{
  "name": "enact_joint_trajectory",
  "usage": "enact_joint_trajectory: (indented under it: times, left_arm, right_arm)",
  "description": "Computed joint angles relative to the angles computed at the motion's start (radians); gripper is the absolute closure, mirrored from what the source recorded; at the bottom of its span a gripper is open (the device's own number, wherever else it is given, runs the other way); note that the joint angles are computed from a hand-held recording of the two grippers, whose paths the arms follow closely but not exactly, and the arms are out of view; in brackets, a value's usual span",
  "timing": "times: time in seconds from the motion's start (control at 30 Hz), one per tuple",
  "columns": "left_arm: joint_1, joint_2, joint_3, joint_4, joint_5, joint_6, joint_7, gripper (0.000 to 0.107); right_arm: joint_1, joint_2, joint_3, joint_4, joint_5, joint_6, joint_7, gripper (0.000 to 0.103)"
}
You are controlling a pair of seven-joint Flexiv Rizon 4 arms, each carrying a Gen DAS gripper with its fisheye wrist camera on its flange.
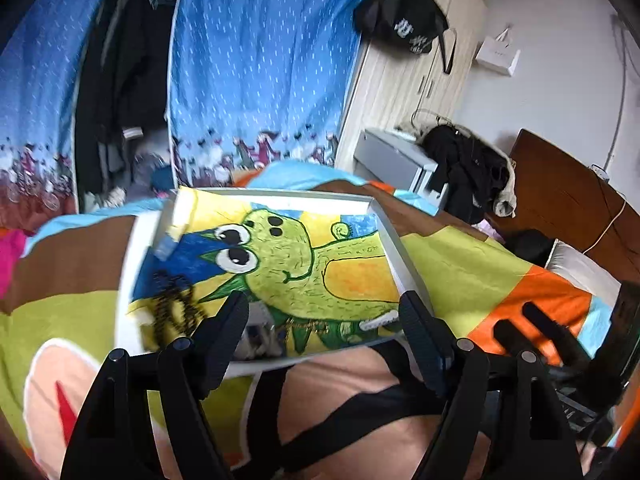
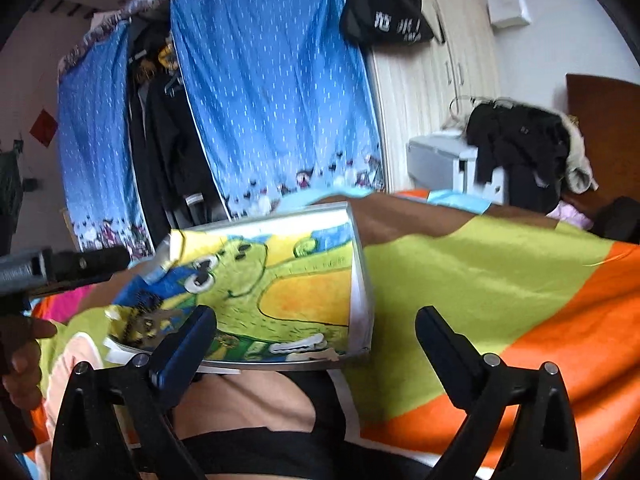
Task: Organize jewelry
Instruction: 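Withdraw both grippers from the tray back over the bedspread, then lower the left gripper toward the blue watch while the right gripper approaches the red bracelet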
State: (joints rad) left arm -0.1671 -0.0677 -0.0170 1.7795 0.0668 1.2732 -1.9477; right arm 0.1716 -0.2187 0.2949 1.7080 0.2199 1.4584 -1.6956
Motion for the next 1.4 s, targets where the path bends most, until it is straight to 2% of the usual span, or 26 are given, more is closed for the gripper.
enact_joint_trajectory:
  times: [0.03, 0.1, 0.13, 0.17, 0.33, 0.4, 0.63, 0.73, 0.83, 0.93, 1.1, 1.17, 1.27, 1.4]
  left_arm:
    - [-0.011, 0.031, 0.011, 0.024, 0.056, 0.01, -0.05, 0.029]
    - [-0.011, 0.082, 0.014, 0.059, 0.158, 0.022, -0.15, 0.012]
    - [-0.005, 0.112, 0.007, 0.077, 0.226, 0.028, -0.219, 0.011]
    - [0.005, 0.137, 0.0, 0.096, 0.251, 0.035, -0.24, 0.011]
    - [0.06, 0.265, -0.067, 0.18, 0.342, 0.017, -0.294, 0.011]
    - [0.083, 0.315, -0.097, 0.21, 0.357, -0.008, -0.299, 0.005]
    - [0.153, 0.482, -0.184, 0.359, 0.379, -0.012, -0.336, 0.005]
    - [0.188, 0.549, -0.216, 0.432, 0.382, 0.019, -0.363, 0.005]
    - [0.194, 0.607, -0.229, 0.499, 0.36, 0.026, -0.351, 0.005]
    - [0.193, 0.654, -0.232, 0.558, 0.333, 0.045, -0.325, 0.005]
    - [0.271, 0.768, -0.283, 0.68, 0.309, 0.135, -0.391, 0.005]
    - [0.272, 0.783, -0.275, 0.711, 0.28, 0.146, -0.382, 0.005]
    - [0.297, 0.818, -0.29, 0.742, 0.263, 0.112, -0.355, 0.005]
    - [0.323, 0.849, -0.323, 0.753, 0.268, 0.007, -0.324, 0.005]
  right_arm:
    - [-0.009, 0.022, 0.013, 0.017, 0.017, 0.01, -0.011, 0.0]
    - [-0.008, 0.067, 0.018, 0.058, 0.036, 0.037, -0.02, 0.0]
    - [-0.008, 0.094, 0.021, 0.081, 0.052, 0.047, -0.029, 0.0]
    - [-0.005, 0.121, 0.023, 0.102, 0.069, 0.049, -0.038, 0.0]
    - [0.052, 0.232, -0.009, 0.198, 0.102, 0.074, -0.048, 0.0]
    - [0.076, 0.274, -0.021, 0.239, 0.112, 0.083, -0.048, 0.0]
    - [0.134, 0.394, -0.027, 0.401, 0.058, 0.15, 0.034, 0.0]
    - [0.109, 0.429, 0.015, 0.479, -0.016, 0.206, 0.119, 0.0]
    - [0.03, 0.453, 0.095, 0.545, -0.089, 0.258, 0.216, 0.0]
    - [-0.005, 0.486, 0.14, 0.602, -0.123, 0.279, 0.286, 0.0]
    - [-0.129, 0.517, 0.254, 0.677, -0.186, 0.329, 0.398, 0.0]
    - [-0.149, 0.526, 0.274, 0.7, -0.205, 0.336, 0.431, 0.0]
    - [-0.172, 0.541, 0.298, 0.731, -0.24, 0.324, 0.477, 0.0]
    - [-0.169, 0.545, 0.306, 0.757, -0.288, 0.291, 0.537, 0.0]
